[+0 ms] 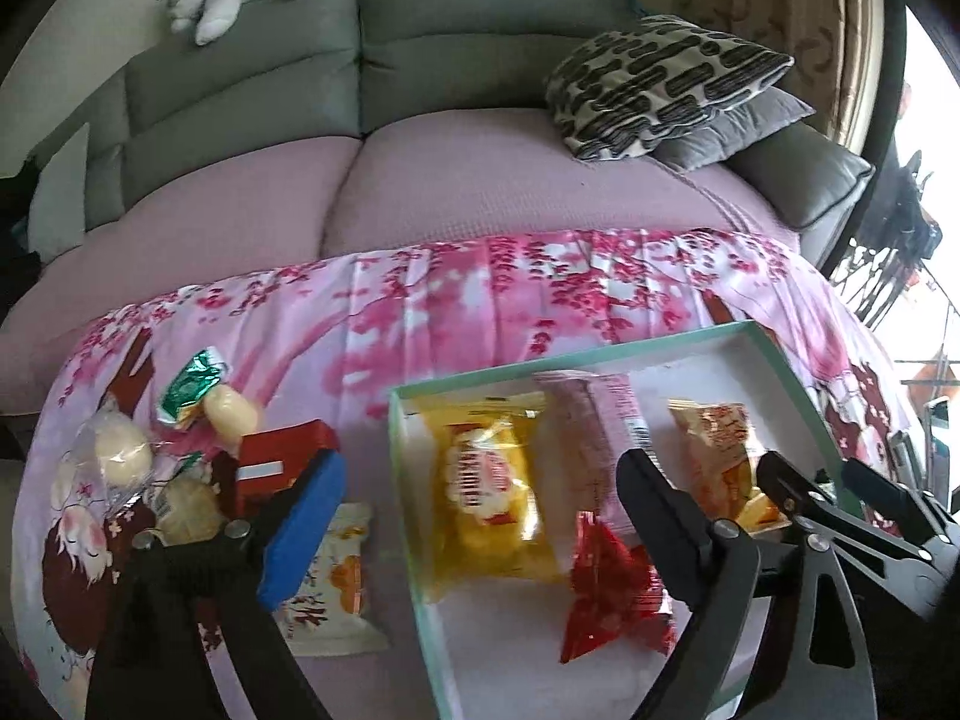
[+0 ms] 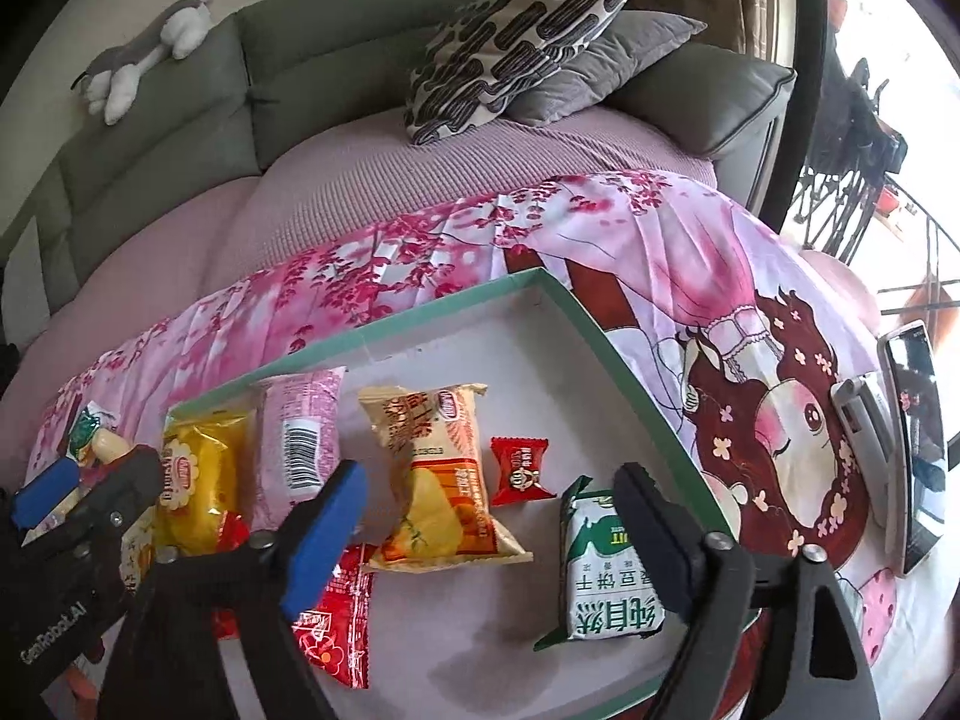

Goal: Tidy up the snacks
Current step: 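Carry the pink wafer pack and red candy into the tray and release, then withdraw both tools from the tray toward the remaining snacks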

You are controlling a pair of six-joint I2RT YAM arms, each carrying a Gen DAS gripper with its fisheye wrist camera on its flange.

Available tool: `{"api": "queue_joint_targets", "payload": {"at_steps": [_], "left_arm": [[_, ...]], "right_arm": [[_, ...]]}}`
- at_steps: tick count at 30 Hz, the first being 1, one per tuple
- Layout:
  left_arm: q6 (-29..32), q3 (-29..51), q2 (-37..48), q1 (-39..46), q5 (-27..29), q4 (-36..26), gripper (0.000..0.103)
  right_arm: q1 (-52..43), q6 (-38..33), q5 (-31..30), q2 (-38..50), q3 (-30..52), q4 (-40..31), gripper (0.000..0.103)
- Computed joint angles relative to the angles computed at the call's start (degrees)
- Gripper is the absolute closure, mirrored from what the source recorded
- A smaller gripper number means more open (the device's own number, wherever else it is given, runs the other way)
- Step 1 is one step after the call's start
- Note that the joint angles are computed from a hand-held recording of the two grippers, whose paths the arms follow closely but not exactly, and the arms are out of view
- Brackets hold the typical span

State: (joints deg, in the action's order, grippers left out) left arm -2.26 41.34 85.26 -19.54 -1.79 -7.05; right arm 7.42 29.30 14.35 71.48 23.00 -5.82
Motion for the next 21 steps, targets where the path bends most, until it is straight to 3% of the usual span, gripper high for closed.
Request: {"api": "queue_joint_targets", "payload": {"at_steps": [6,21], "left_arm": [[0.58,-1.07,-0.13,2.11,-1.81,1.57,0.004],[5.51,-5.42,-4.85,14.55,-0.68,2.95,0.0]], "right_arm": [[1.61,1.37,0.34,-0.85,-0.21,-0.36,0.0],[10.72,6.47,3.9,-0.92,1.92,-2.29,0.0]]}}
